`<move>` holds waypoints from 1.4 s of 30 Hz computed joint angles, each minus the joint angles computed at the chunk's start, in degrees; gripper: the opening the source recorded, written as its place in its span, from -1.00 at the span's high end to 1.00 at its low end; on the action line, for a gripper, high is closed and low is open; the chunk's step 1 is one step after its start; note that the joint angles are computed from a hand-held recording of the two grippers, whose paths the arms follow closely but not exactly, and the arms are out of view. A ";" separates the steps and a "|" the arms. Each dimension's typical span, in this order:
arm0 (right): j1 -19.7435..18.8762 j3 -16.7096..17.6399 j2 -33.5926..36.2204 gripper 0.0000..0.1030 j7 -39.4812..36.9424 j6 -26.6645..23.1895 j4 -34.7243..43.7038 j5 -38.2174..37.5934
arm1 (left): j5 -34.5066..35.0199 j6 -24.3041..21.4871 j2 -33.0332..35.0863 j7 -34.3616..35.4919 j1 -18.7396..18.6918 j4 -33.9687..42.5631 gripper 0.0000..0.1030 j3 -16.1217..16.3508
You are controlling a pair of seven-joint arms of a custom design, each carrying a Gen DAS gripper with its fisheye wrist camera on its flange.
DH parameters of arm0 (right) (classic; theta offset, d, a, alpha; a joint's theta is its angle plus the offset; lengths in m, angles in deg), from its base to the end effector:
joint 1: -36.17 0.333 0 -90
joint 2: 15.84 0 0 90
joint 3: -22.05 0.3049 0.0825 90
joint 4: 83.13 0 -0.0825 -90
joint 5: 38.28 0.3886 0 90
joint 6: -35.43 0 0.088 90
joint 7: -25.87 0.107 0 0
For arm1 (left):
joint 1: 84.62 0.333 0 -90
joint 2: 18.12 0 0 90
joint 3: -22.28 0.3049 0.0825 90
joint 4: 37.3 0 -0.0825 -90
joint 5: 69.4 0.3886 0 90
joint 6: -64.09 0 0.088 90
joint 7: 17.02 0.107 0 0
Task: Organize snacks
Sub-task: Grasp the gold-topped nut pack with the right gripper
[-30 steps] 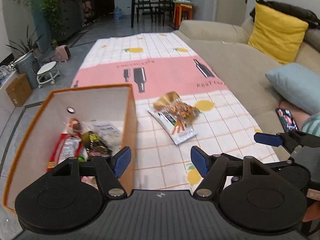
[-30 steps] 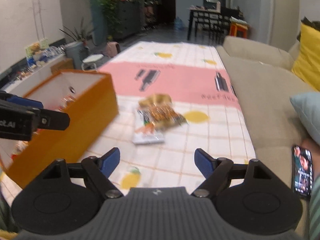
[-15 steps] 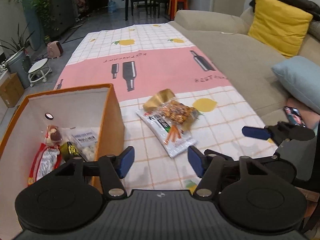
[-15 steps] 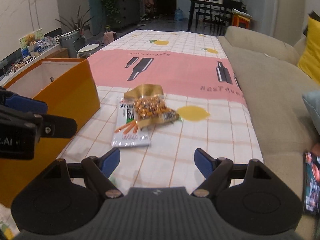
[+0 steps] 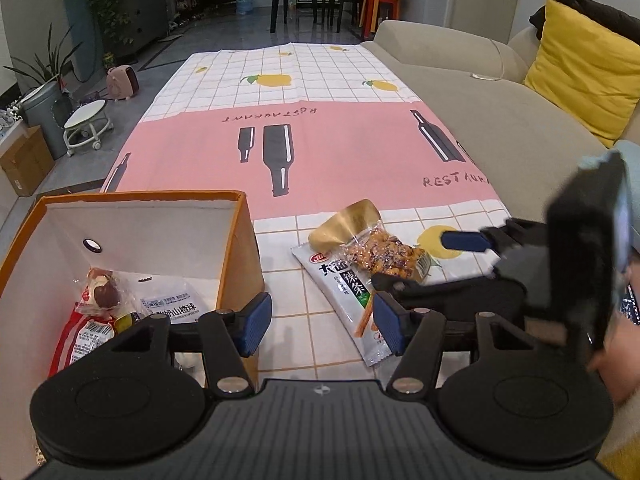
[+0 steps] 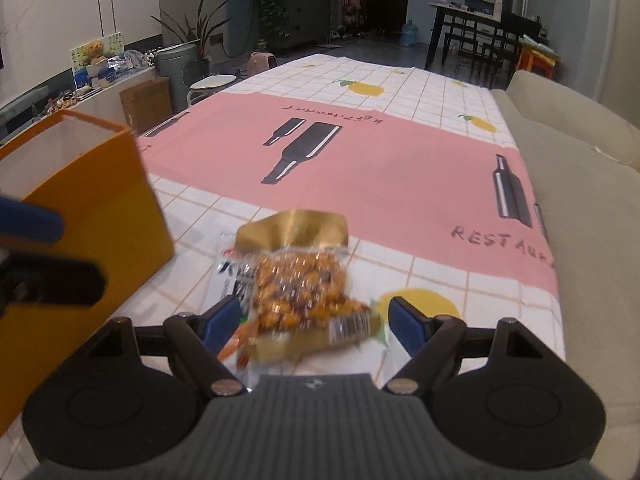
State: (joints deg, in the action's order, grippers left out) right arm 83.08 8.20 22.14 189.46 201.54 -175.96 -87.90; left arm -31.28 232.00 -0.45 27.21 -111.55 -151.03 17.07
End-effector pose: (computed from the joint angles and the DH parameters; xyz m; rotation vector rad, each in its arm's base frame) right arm 0.5616 0.4543 0.2827 -1.8846 1.5724 -0.6320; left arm 0.5252 -0.3722 0.3614 -1.5144 2.1800 -0.7960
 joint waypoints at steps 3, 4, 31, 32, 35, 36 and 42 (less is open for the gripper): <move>-3.89 3.62 2.43 -0.52 -5.42 0.97 3.04 4.84 | -0.84 -0.17 0.52 0.50 0.28 0.54 -0.34 -0.28; -4.34 4.10 3.12 -0.52 -7.18 0.92 3.82 6.26 | -1.17 -0.06 0.68 0.60 0.34 0.67 -0.34 -0.33; 1.96 6.25 -11.69 0.34 -1.38 -21.90 -13.27 0.94 | -7.16 -5.61 5.73 -0.29 -2.91 6.06 -0.34 -1.05; 1.55 7.21 -12.12 0.32 -1.02 -23.61 -13.47 1.51 | -7.13 -5.94 5.81 -0.37 -3.04 6.14 -0.34 -1.06; -0.73 9.77 -14.05 0.24 0.31 -22.58 -15.47 1.64 | -6.60 -6.42 5.75 -0.43 -3.28 5.88 -0.38 -1.02; -1.34 10.24 -14.82 0.02 1.24 -20.91 -16.42 0.28 | -6.49 -6.53 5.65 -0.57 -3.30 5.68 -0.40 -1.02; -3.44 11.05 -16.00 -0.34 2.86 -13.12 -17.92 -16.75 | -7.08 -6.99 5.40 -0.78 -2.54 5.08 -0.43 -1.45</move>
